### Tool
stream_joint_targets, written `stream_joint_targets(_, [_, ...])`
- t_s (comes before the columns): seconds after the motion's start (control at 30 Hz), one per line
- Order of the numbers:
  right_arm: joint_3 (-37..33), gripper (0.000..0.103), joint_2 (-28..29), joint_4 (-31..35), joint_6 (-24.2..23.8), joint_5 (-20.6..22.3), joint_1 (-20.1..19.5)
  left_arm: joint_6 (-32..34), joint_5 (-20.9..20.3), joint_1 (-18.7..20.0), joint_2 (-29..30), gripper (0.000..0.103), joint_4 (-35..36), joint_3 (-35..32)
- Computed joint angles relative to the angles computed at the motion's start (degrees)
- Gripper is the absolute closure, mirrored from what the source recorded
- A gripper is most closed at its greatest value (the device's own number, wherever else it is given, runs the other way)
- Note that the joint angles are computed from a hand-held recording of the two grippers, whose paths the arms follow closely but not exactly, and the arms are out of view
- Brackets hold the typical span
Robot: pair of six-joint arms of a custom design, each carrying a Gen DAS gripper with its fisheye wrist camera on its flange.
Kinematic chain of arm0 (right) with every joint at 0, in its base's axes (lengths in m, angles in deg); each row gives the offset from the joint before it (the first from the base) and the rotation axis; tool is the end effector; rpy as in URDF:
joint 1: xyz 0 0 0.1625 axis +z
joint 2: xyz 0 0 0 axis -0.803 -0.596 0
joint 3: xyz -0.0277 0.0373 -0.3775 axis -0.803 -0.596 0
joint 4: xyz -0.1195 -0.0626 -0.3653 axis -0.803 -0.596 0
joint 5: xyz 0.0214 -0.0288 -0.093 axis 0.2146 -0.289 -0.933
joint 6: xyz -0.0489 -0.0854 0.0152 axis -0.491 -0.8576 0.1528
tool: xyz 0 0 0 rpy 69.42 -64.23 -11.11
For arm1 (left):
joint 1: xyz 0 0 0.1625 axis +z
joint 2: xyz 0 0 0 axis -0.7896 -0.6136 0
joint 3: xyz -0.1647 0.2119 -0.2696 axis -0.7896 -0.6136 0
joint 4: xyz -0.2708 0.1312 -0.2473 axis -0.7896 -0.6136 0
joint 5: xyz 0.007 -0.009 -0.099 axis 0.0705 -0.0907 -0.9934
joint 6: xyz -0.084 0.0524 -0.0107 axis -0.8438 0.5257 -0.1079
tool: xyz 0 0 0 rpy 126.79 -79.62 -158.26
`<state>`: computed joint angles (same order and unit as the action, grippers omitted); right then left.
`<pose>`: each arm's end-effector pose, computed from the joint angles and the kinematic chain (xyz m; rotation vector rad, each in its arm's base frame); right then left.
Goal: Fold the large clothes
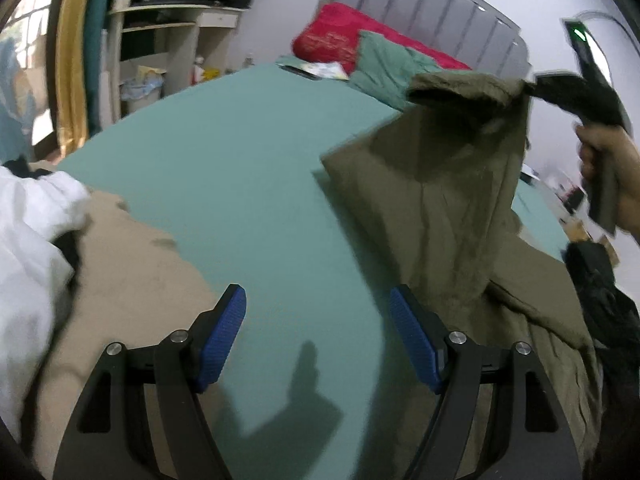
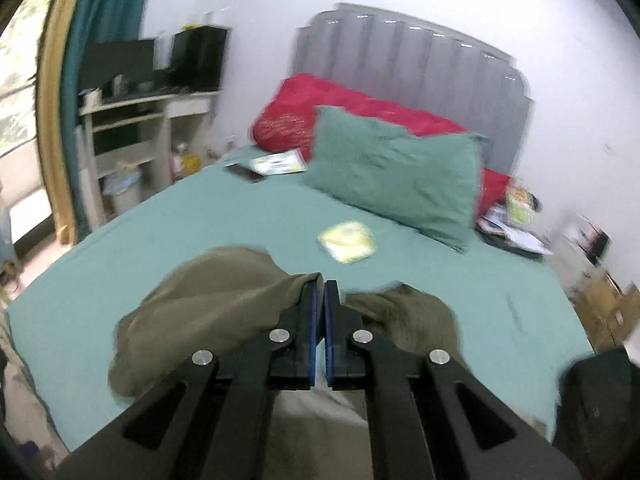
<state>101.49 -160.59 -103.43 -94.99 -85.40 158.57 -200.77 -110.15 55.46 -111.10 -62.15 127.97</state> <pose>0.2363 -0.4964 0.3842 1.0807 -2.1323 0.9745 -0.3407 -0.2294 0.0771 -0.1869 2.2283 -1.2361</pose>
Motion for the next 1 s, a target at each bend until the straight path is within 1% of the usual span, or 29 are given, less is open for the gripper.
stream_joint_targets(0.03, [2.1,0.099,-2.5,-0.3,0.9,-0.1,-1.6,2.1,0.2,0.0,0.7,0.025,-3.2,0.3])
stream_joint_targets(0.07, [4.2,0.099,-5.9,1.4,3.0,0.9,-5.2,4.4,0.1,0.2,1.8,0.025,-6.3,0.3])
stream_joint_targets(0.13, [7.9,0.099,-10.5,3.0,5.7,2.0,-11.2,7.4,-0.4,0.5,3.7,0.025,-9.2,-0.3])
stream_joint_targets(0.17, [9.9,0.099,-13.4,5.1,7.7,2.5,-15.6,9.1,-1.0,0.8,4.9,0.025,-10.1,-1.0])
stream_joint_targets(0.23, [12.0,0.098,-17.1,10.3,11.5,2.9,-22.9,11.5,-1.7,1.1,6.6,0.025,-11.4,-2.1])
stream_joint_targets(0.27, [12.1,0.096,-18.0,12.9,12.8,3.2,-25.2,12.2,-2.3,1.4,7.3,0.025,-11.6,-2.5])
stream_joint_targets(0.3, [13.1,0.092,-19.6,15.5,13.6,4.0,-28.8,12.3,-2.7,1.6,7.6,0.025,-11.6,-2.8])
stream_joint_targets(0.33, [14.6,0.077,-20.9,15.8,12.9,3.6,-31.2,12.5,-3.1,1.8,7.8,0.025,-12.3,-2.7])
stream_joint_targets(0.37, [15.7,0.059,-21.8,14.6,11.6,3.1,-32.3,13.0,-3.3,2.0,7.9,0.025,-13.5,-2.4])
stream_joint_targets(0.4, [17.2,0.054,-23.3,13.2,9.8,3.7,-33.4,13.1,-3.4,2.0,7.8,0.025,-13.8,-2.2])
stream_joint_targets(0.43, [18.2,0.045,-24.6,12.1,8.3,4.5,-33.8,12.7,-3.5,2.1,7.8,0.025,-13.2,-2.2])
stream_joint_targets(0.47, [19.3,0.036,-25.7,9.6,6.8,3.7,-33.1,12.3,-3.3,2.3,7.6,0.025,-12.8,-2.2])
stream_joint_targets(0.53, [20.7,0.026,-25.9,3.0,5.5,0.9,-30.5,12.5,-2.7,2.8,6.9,0.025,-13.1,-1.9])
stream_joint_targets(0.57, [22.1,0.025,-25.9,-3.0,4.3,0.1,-28.7,12.5,-2.4,2.9,7.0,0.025,-13.7,-1.7])
stream_joint_targets(0.6, [23.0,0.025,-25.5,-7.3,2.7,1.5,-28.1,12.6,-2.4,2.8,6.9,0.025,-14.2,-1.4])
stream_joint_targets(0.63, [24.0,0.024,-25.1,-9.3,0.0,3.8,-26.4,12.6,-2.4,2.9,6.8,0.025,-14.0,-1.2])
stream_joint_targets(0.67, [24.7,0.024,-23.8,-10.4,-2.1,4.7,-25.1,12.5,-2.5,3.0,6.8,0.025,-13.8,-1.3])
stream_joint_targets(0.7, [25.1,0.024,-22.1,-10.8,-5.1,4.8,-22.8,11.9,-2.6,2.8,6.7,0.025,-13.5,-1.1])
stream_joint_targets(0.77, [25.7,0.024,-18.4,-10.1,-9.5,5.6,-19.1,11.5,-2.6,2.9,6.1,0.025,-14.0,-0.8])
stream_joint_targets(0.8, [25.9,0.024,-15.6,-10.8,-11.9,4.9,-17.5,11.6,-2.7,3.0,5.9,0.025,-14.9,-0.5])
stream_joint_targets(0.83, [26.0,0.024,-12.7,-13.4,-14.4,3.5,-16.4,11.6,-2.8,3.1,5.8,0.025,-15.3,-0.5])
stream_joint_targets(0.87, [26.2,0.024,-9.0,-17.4,-17.0,1.3,-15.4,11.6,-2.8,3.1,5.8,0.025,-15.4,-0.7])
stream_joint_targets(0.9, [25.6,0.024,-5.8,-19.3,-18.4,-1.4,-14.6,11.5,-2.7,3.0,5.8,0.025,-14.8,-1.0])
stream_joint_targets(0.93, [24.5,0.030,-3.8,-18.7,-18.7,-3.6,-14.4,11.1,-2.8,2.9,6.0,0.025,-13.2,-1.6])
stream_joint_targets(0.97, [23.7,0.058,-3.7,-15.7,-17.8,-4.0,-15.1,10.9,-2.8,2.8,6.1,0.025,-12.2,-2.0])
stream_joint_targets(1.0, [22.4,0.067,-4.9,-10.3,-15.8,-3.7,-16.0,10.5,-2.7,2.6,6.1,0.025,-11.3,-2.3])
